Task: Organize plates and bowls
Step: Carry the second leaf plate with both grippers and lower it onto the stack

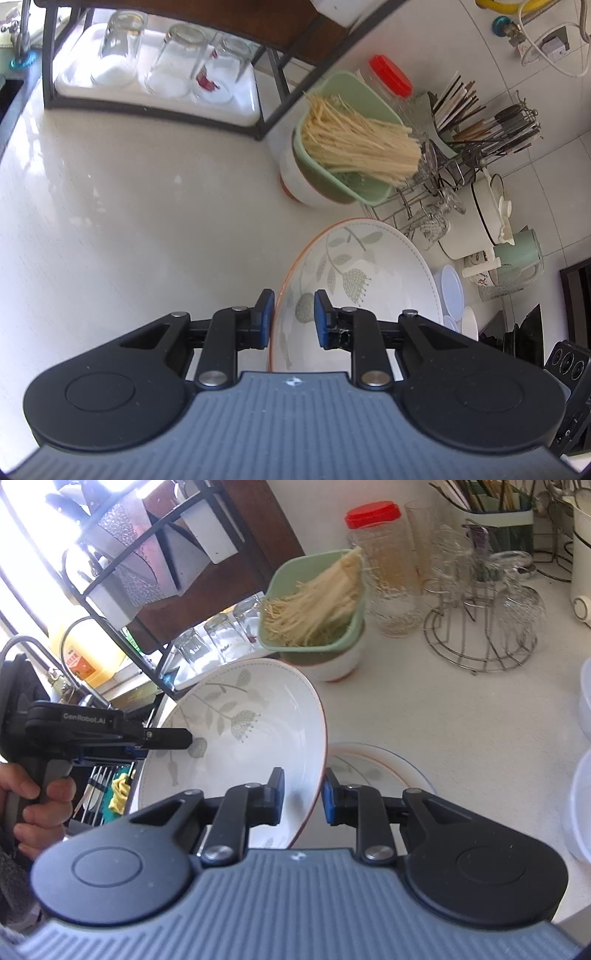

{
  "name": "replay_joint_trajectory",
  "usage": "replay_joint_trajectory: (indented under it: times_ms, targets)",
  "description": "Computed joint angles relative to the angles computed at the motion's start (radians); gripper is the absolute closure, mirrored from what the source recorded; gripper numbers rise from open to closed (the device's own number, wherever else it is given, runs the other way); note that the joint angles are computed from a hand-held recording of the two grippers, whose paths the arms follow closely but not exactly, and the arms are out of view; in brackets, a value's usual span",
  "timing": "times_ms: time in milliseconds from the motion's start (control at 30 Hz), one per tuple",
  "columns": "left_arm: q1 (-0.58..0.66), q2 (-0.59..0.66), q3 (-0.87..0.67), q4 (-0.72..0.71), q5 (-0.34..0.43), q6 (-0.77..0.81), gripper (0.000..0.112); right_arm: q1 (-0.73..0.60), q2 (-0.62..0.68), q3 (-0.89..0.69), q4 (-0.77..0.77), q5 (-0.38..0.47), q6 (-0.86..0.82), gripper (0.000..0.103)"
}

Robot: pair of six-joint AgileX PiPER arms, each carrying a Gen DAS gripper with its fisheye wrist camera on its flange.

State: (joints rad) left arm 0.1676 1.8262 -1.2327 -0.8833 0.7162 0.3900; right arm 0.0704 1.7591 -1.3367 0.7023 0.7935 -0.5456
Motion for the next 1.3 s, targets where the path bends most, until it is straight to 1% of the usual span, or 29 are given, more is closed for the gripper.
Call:
replay_joint_trajectory:
  times_ms: [133, 233, 300, 400, 600, 667, 733, 800, 867, 1067, 1300]
  targets:
    - [-0.071, -0.012, 0.022, 0.050, -0.049, -0.087, 0.086, -0.058, -0.008, 0.032, 0.032, 0.030, -0.071, 0.079]
    - [-0.122, -0.007, 0.021, 0.124, -0.075, -0.170, 0.086, -0.083, -0.019, 0.058, 0.033, 0.042, -0.113, 0.079]
    - [-0.148, 0.002, 0.016, 0.154, -0.079, -0.206, 0.086, -0.089, -0.028, 0.075, 0.016, 0.033, -0.126, 0.079]
    - [-0.192, 0.018, -0.001, 0.232, -0.090, -0.270, 0.086, -0.113, -0.013, 0.078, 0.010, 0.049, -0.129, 0.079]
    - [-0.258, 0.046, -0.031, 0.377, -0.114, -0.417, 0.086, -0.120, 0.016, 0.072, -0.037, 0.065, -0.150, 0.079]
    - [-0.273, 0.055, -0.046, 0.429, -0.110, -0.471, 0.086, -0.127, 0.030, 0.069, -0.032, 0.072, -0.163, 0.079]
    - [-0.299, 0.065, -0.070, 0.526, -0.096, -0.561, 0.086, -0.131, 0.040, 0.069, -0.023, 0.076, -0.176, 0.079]
    - [-0.342, 0.077, -0.104, 0.664, -0.073, -0.677, 0.086, -0.122, 0.042, 0.070, -0.028, 0.070, -0.189, 0.078]
    - [-0.364, 0.086, -0.118, 0.741, -0.059, -0.731, 0.086, -0.119, 0.047, 0.069, -0.028, 0.070, -0.194, 0.078]
    - [-0.357, 0.104, -0.138, 0.771, -0.036, -0.795, 0.085, -0.109, 0.064, 0.052, -0.050, 0.074, -0.200, 0.079]
    - [-0.329, 0.057, -0.096, 0.692, -0.062, -0.780, 0.084, -0.129, 0.080, 0.036, -0.019, 0.094, -0.200, 0.079]
